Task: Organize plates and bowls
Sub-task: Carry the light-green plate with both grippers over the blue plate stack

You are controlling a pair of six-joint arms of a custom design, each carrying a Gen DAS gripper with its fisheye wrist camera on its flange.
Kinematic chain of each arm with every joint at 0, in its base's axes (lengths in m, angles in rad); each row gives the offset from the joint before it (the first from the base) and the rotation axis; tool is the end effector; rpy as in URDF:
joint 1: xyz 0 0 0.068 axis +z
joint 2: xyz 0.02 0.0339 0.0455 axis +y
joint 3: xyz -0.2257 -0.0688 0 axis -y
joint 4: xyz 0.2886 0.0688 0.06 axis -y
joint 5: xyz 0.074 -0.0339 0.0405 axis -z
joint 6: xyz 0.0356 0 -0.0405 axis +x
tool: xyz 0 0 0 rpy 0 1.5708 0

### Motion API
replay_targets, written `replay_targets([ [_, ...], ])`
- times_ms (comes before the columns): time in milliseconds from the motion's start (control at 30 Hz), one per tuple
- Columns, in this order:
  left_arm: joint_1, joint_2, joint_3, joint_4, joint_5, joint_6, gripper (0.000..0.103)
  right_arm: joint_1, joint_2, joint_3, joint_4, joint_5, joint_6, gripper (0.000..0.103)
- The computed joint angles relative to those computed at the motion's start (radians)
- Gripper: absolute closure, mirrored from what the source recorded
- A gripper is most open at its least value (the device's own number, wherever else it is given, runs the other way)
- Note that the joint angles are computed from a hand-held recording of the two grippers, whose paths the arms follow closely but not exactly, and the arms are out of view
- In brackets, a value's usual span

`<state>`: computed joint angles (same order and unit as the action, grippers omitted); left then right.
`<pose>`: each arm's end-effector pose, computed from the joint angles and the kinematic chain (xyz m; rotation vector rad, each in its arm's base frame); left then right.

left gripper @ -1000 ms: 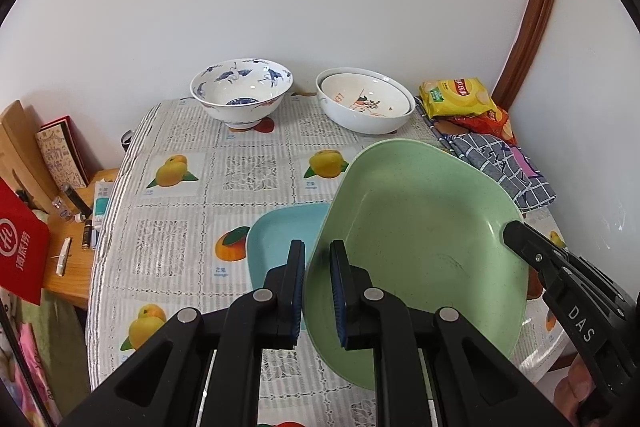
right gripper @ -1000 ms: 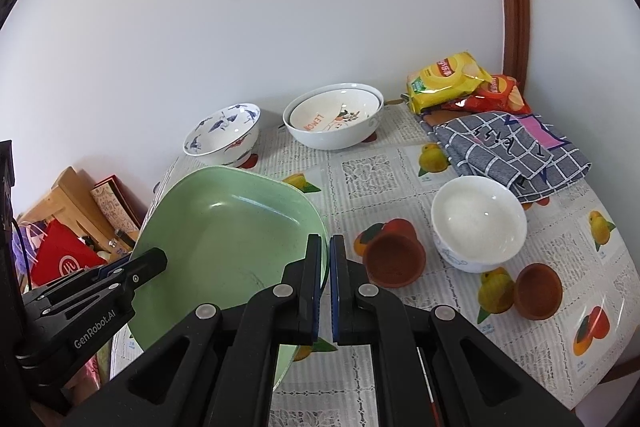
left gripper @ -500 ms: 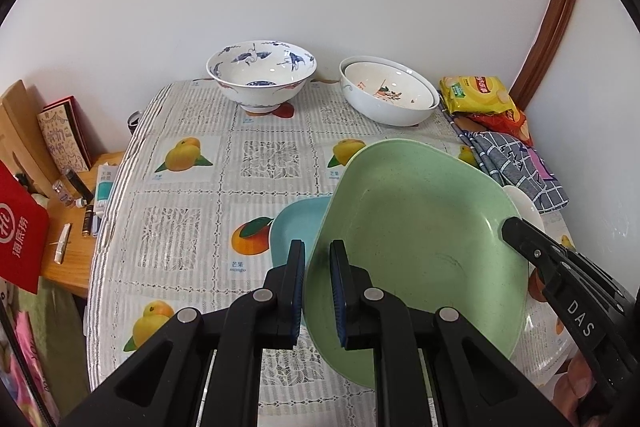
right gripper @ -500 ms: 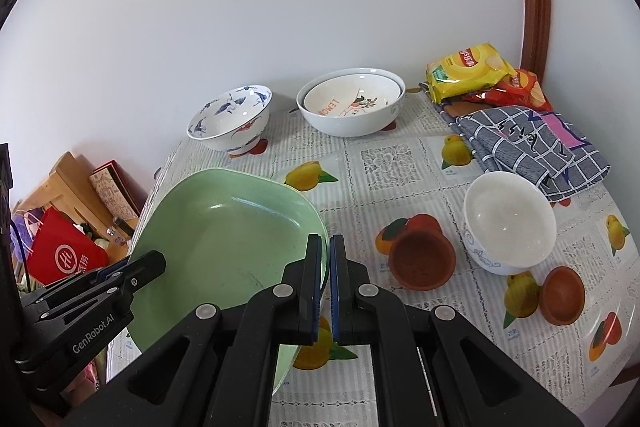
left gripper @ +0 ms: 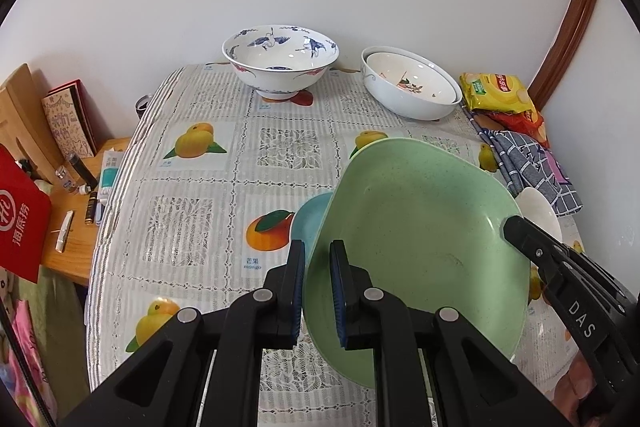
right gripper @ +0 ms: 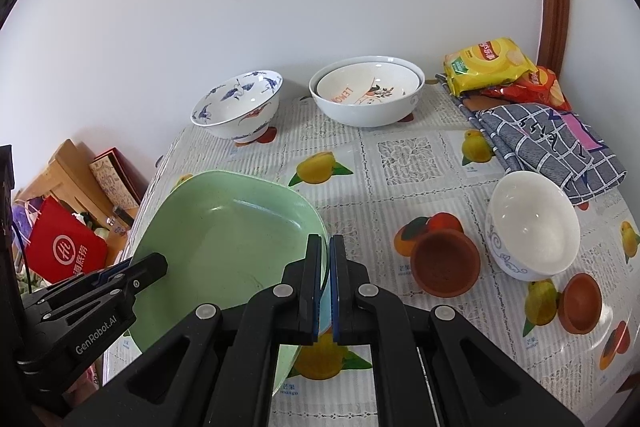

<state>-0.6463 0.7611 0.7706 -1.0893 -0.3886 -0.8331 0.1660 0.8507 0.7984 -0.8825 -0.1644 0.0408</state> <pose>0.1638 -0.1067 0.2376 -0.3592 2.5008 -0.0594 0.2232 0.0433 0.2402 -0.2250 2.5013 0.2910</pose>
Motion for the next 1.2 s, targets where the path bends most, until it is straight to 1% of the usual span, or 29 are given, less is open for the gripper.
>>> replay_targets([
  [300, 0.031, 0.023, -0.047, 0.025, 0.033, 0.018, 0.090, 0.003, 0.051, -0.039, 0.033, -0.008, -0.009, 0.099],
  [600, 0.087, 0.015, -0.135, 0.059, 0.095, 0.030, 0.090, 0.034, 0.124, -0.088, 0.079, 0.003, -0.008, 0.099],
  [800, 0.128, 0.012, -0.140, 0.069, 0.112, 0.052, 0.090, 0.061, 0.189, -0.064, 0.114, 0.012, -0.002, 0.099],
  [933, 0.148, 0.041, -0.127, 0.089, 0.113, 0.067, 0.090, 0.074, 0.249, -0.032, 0.143, 0.023, -0.005, 0.099],
  [1200, 0.181, 0.117, -0.117, 0.156, 0.145, 0.092, 0.090, 0.053, 0.372, 0.031, 0.186, 0.011, -0.031, 0.099],
])
